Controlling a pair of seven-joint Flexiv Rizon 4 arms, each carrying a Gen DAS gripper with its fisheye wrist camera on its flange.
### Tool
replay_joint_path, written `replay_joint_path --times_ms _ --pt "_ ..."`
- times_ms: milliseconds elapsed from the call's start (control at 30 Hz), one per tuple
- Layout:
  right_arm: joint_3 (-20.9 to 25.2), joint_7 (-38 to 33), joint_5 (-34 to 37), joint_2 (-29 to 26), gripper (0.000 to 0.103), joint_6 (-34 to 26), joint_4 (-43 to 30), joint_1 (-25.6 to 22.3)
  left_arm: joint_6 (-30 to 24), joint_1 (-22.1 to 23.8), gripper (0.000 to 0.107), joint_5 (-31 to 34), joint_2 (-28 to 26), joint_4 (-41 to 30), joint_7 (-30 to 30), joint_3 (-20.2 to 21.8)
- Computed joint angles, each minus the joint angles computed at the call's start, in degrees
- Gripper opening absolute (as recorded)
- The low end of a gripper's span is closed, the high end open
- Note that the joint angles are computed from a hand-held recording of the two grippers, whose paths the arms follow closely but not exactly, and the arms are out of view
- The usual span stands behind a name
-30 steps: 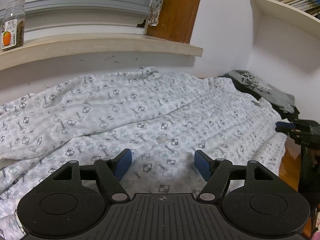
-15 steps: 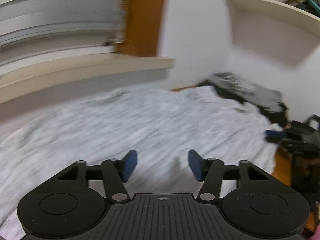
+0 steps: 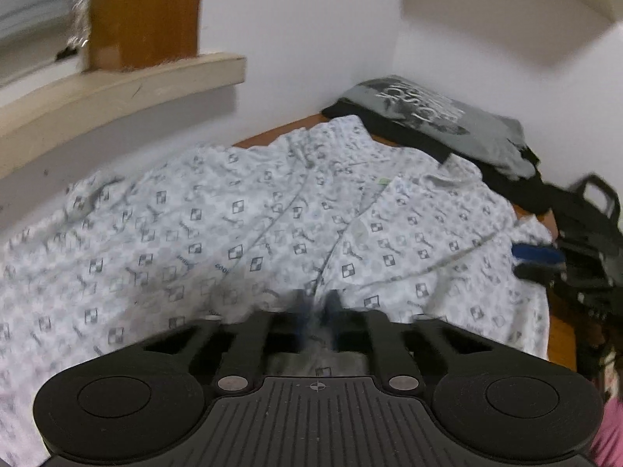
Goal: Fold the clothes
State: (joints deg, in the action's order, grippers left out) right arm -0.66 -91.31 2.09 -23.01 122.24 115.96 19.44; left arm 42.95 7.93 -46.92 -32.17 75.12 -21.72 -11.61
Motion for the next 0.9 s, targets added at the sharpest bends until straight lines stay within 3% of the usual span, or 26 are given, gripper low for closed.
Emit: replay_joint_path --times_ms 67,267,333,433,533,600,667,733,767,800,900 --pt "0.3 0.2 -0.2 -0.1 0.023 0.4 0.0 -0.3 0.9 0.8 0.004 -2.7 0.1 0.5 1.6 -1.1" --pt "-0.3 -0.7 0.1 0.2 0.023 0.4 0.4 0.3 5.1 0.8 0.0 -7.2 -2.1 -0.1 -1.5 -1.7" --pt "-2.4 -3.1 2.2 0.7 0.023 -0.5 0.4 2.6 2.7 1.5 0.0 -6.6 -2.7 -0.9 -3.2 -1.7" --pt "-10.8 -10.6 12.4 1.4 0.023 -2.1 -0.4 12.2 1.9 2.2 0.002 -7.1 -1.7 0.4 -2.9 -1.8" --pt "-12.1 -12.6 16.6 1.7 0.023 -2.8 -0.9 14.1 0.7 2.7 0.018 -7.7 0.1 2.3 -1.7 -1.4" --pt "-12.5 -13.5 18.1 1.6 0.023 -2.6 -1.2 14.8 -1.6 3.1 0.038 -7.5 1.1 3.2 -0.8 -1.0" --pt "-11.1 -13.1 17.9 1.5 0.023 -2.5 -1.4 13.5 -3.6 3.0 0.041 -7.1 1.8 3.8 0.5 -0.5" --pt "-9.2 -12.0 16.8 1.3 0.024 -2.3 -1.6 11.5 -2.8 2.2 0.037 -6.5 2.4 4.6 2.3 0.2" --pt "-7.9 -11.1 15.8 1.2 0.024 -2.2 -1.6 10.1 -1.8 1.6 0.007 -5.8 2.5 4.9 3.3 0.5" --pt "-7.1 -10.5 15.0 1.2 0.024 -2.1 -1.6 9.0 -0.8 1.0 0.0 -5.2 2.7 5.3 4.3 0.8" --pt "-9.0 -11.5 16.2 1.3 0.024 -2.8 -1.7 11.0 3.9 1.4 0.0 -11.2 4.2 8.0 10.7 -1.1"
